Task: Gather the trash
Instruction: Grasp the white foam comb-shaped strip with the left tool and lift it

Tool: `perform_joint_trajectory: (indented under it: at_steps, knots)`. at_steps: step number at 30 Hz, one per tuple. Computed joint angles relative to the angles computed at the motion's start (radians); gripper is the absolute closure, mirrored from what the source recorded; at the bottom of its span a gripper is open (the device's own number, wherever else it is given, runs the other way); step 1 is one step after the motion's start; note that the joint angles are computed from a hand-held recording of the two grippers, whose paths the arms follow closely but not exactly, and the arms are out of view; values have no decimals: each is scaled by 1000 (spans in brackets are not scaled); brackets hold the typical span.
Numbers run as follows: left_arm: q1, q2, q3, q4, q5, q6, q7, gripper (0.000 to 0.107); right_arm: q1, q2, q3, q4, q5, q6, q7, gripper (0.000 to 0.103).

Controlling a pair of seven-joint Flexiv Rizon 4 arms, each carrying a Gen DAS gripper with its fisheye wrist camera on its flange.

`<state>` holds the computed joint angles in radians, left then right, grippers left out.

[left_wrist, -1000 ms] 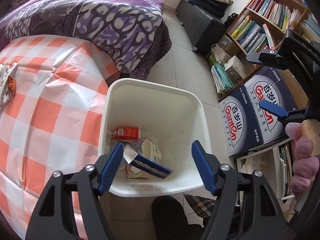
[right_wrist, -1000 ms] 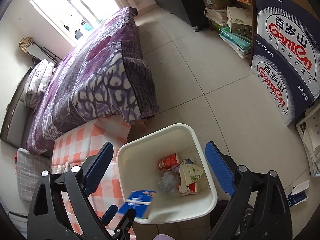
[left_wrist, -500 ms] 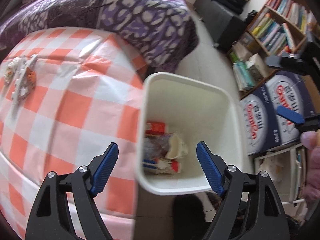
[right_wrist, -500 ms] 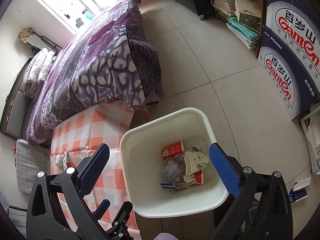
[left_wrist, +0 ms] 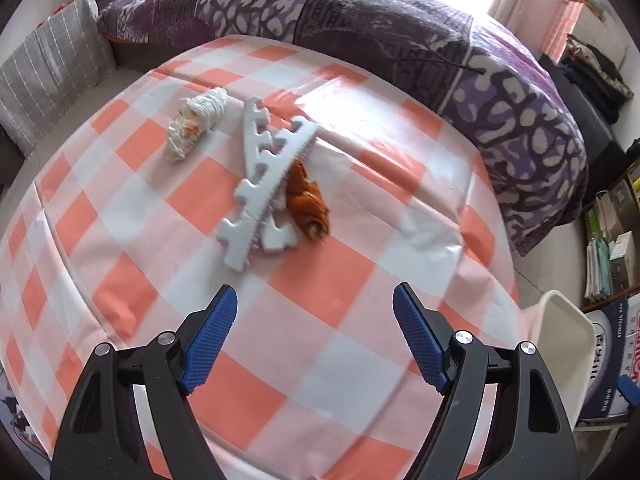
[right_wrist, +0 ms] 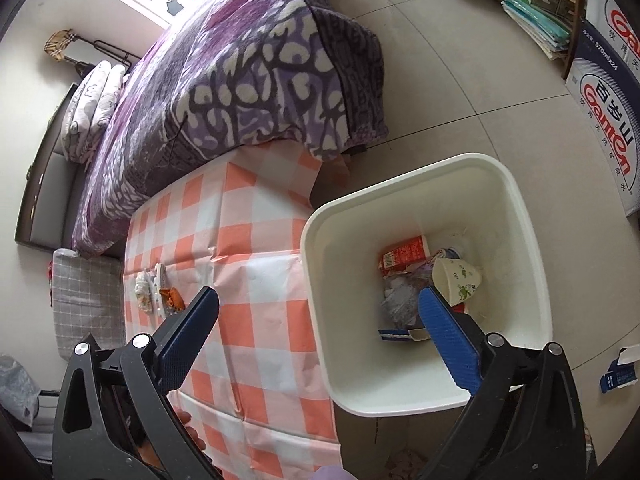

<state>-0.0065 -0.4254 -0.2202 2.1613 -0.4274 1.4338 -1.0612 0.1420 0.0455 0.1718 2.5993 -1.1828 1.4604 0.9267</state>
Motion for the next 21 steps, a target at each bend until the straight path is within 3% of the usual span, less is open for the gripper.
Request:
perform_joint_trajectory:
  at_steps: [3, 7, 12, 15, 18, 19, 21]
  knots:
    - [-23, -41, 68, -54, 70, 26, 6, 29, 1, -47, -19, -39, -58, 33, 18, 7]
    - [106, -75, -58, -75, -3, 5, 68, 34, 34, -94, -30, -82, -37, 30, -9, 7]
    - [101, -115, -49, -100, 11, 12, 102, 48, 84, -137, -37, -114, 42, 19, -83, 7]
    - [124, -135, -82, -111, 4, 8, 133, 51, 122, -154, -35, -129, 120, -4, -151, 7]
    - [145, -143, -110, -110, -12, -2, 153, 71, 154, -172, -41, -144, 178, -21, -200, 7]
    - [166, -138, -134, -105, -30, -15, 164, 83, 164, -179, -46, -148, 191, -26, -208, 7]
    - [204, -121, -177, -85, -69, -24, 199, 83, 181, -195, -60, -159, 200, -23, -212, 7]
